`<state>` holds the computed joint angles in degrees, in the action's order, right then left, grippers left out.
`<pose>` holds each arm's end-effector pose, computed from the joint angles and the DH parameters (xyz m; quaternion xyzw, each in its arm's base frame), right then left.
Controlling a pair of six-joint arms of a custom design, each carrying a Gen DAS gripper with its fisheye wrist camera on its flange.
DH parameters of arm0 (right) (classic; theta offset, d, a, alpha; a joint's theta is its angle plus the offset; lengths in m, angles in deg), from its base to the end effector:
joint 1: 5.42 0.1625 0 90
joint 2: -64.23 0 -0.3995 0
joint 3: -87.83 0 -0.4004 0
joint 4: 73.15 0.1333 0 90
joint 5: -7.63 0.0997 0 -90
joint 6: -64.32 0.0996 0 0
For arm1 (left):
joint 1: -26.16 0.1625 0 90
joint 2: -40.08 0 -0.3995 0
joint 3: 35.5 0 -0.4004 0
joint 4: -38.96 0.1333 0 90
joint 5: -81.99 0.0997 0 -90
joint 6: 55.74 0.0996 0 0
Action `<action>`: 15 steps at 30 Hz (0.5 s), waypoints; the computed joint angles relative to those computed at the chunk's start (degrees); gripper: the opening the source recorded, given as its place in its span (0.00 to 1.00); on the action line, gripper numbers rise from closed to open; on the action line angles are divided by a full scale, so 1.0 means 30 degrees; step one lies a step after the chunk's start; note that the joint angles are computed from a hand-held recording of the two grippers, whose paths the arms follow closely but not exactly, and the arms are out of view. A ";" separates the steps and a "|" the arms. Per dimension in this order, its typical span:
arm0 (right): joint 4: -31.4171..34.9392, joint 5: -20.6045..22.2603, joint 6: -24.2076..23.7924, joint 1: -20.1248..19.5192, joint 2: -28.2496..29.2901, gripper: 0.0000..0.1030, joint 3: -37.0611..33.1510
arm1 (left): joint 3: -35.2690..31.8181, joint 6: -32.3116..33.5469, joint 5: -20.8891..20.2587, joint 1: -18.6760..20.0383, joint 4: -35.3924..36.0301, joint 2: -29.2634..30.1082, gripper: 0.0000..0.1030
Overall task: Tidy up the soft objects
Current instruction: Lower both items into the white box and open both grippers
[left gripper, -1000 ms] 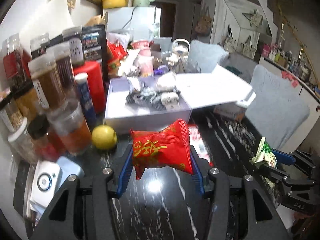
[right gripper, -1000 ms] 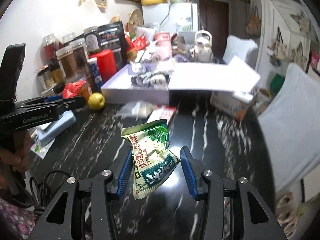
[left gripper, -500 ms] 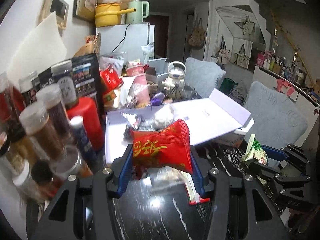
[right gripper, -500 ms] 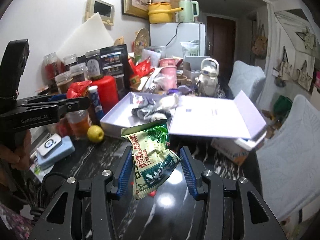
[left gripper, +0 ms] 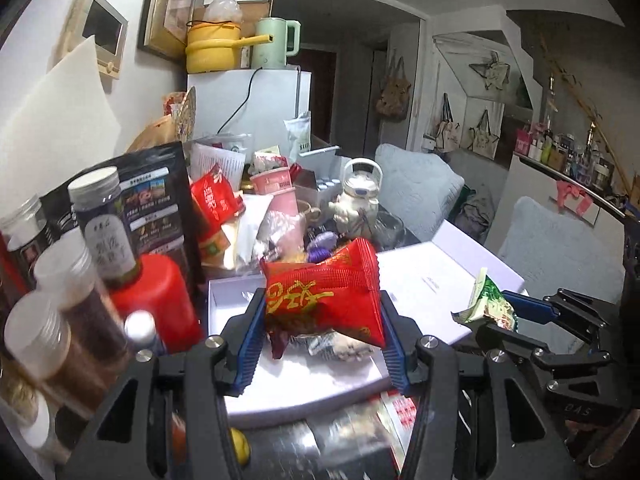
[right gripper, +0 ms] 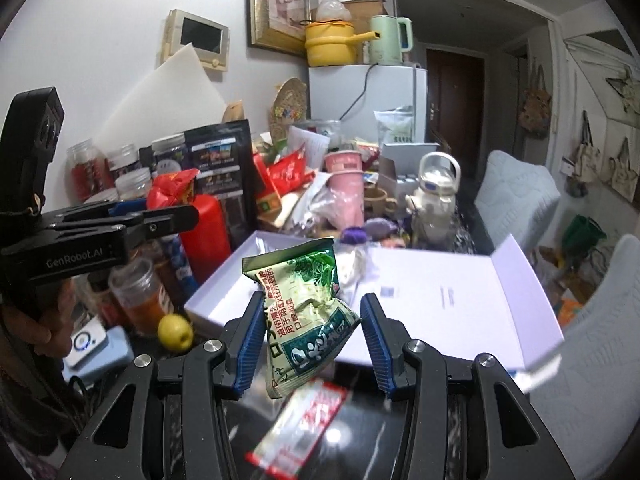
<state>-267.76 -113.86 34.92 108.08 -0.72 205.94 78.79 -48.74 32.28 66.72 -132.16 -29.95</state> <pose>0.2890 -0.4608 0.2290 0.2808 -0.8288 0.4046 0.2656 -0.2882 -0.5069 0.2576 0.3252 0.8363 -0.3949 0.1972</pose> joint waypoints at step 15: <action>0.0812 0.1695 -0.1302 -0.1105 0.3441 0.45 -0.4964 | -0.4060 0.1925 -0.0447 0.2244 -0.1708 0.3053 0.50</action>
<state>-265.32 -108.77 31.01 104.77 9.61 191.05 66.61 -42.96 30.94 73.45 -137.29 -20.80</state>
